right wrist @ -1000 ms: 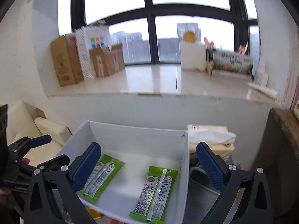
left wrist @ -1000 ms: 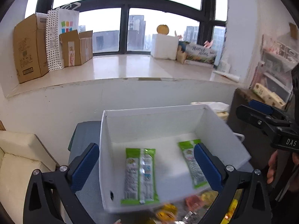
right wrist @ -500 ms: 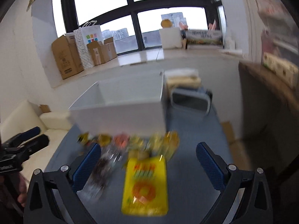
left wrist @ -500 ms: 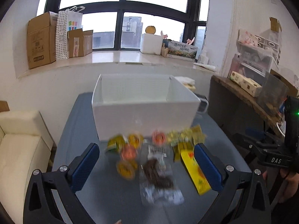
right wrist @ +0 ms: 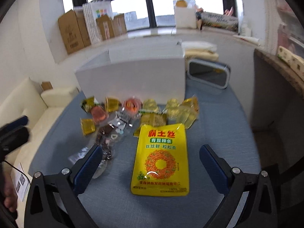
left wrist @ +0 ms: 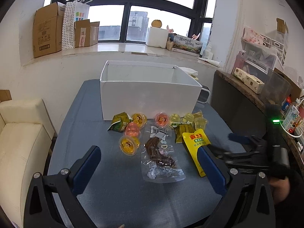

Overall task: Organize snacks
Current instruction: 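Move both tools back out of the box toward the snacks, then grasp the yellow snack bag with the right tool while the left grasps the clear dried-meat bag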

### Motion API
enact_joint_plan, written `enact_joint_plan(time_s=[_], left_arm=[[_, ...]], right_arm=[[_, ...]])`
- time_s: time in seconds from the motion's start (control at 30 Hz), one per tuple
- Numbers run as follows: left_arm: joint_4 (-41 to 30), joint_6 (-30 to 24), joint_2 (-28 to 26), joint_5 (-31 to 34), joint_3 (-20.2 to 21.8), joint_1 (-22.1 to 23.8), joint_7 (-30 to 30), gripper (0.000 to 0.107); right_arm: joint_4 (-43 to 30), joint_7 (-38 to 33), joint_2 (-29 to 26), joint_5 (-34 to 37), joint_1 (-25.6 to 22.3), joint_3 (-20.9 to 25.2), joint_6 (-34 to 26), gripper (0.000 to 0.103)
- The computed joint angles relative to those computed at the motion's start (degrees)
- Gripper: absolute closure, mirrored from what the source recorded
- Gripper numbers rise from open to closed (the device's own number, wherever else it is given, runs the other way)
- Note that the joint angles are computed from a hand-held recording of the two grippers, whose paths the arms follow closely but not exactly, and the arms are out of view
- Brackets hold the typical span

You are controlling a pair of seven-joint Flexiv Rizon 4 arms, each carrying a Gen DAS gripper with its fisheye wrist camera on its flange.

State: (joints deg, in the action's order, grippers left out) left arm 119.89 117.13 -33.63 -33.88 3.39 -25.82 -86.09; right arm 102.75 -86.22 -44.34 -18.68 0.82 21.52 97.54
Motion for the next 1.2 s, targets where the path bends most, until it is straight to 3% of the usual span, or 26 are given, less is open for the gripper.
enact_joint_plan(time_s=[0.13,0.3,0.43,0.5,0.6,0.67,0.83,1.1,1.2], left_arm=[[0.3,-0.6,-0.1,0.2,-0.1,0.3,-0.3,0.004],[0.6,-1.5,-0.4,1.3,-0.4,1.4,-1.6,0.004],[0.2,-2.6,-0.9,1.9,-0.1,1.7,-2.5,0.004],[0.0,-3.0,-1.0,2.8,-0.4,2.4,-3.0,0.004],[-0.7,-4.4,-1.5,3.3,0.1,2.0,-3.4,0.004],[-1.4,-5.4,-1.9,3.3,1.0,1.3,-3.3,0.004],[-3.5,-8.0,-3.2,4.2,2.1,0.3,-3.7,0.004],[-9.3,-13.8,-6.8,7.6,2.4,0.4,-5.4,0.004],[-13.5,-18.3,-9.3,8.2,4.5,-1.0,-7.0,0.004]], right_arm=[[-4.9,0.6,-3.4,0.1,3.6,-3.0,-5.7,0.0],[-8.0,1.9,-5.5,2.0,9.3,-9.5,-7.8,0.0],[-8.9,1.4,-6.3,2.8,9.7,-10.0,-8.0,0.002],[-8.3,1.5,-5.8,2.9,10.9,-11.7,-7.3,0.014],[-7.3,0.5,-5.8,2.5,11.3,-12.4,-5.6,0.015],[-6.2,0.4,-5.5,2.6,11.8,-13.3,-3.7,0.034],[-6.9,-1.7,-5.9,2.5,3.9,-4.1,-6.0,0.058],[-1.8,-5.3,-1.8,3.6,-0.6,0.2,-1.1,0.065],[0.9,-5.1,0.5,3.0,-0.8,-0.9,2.3,0.065]])
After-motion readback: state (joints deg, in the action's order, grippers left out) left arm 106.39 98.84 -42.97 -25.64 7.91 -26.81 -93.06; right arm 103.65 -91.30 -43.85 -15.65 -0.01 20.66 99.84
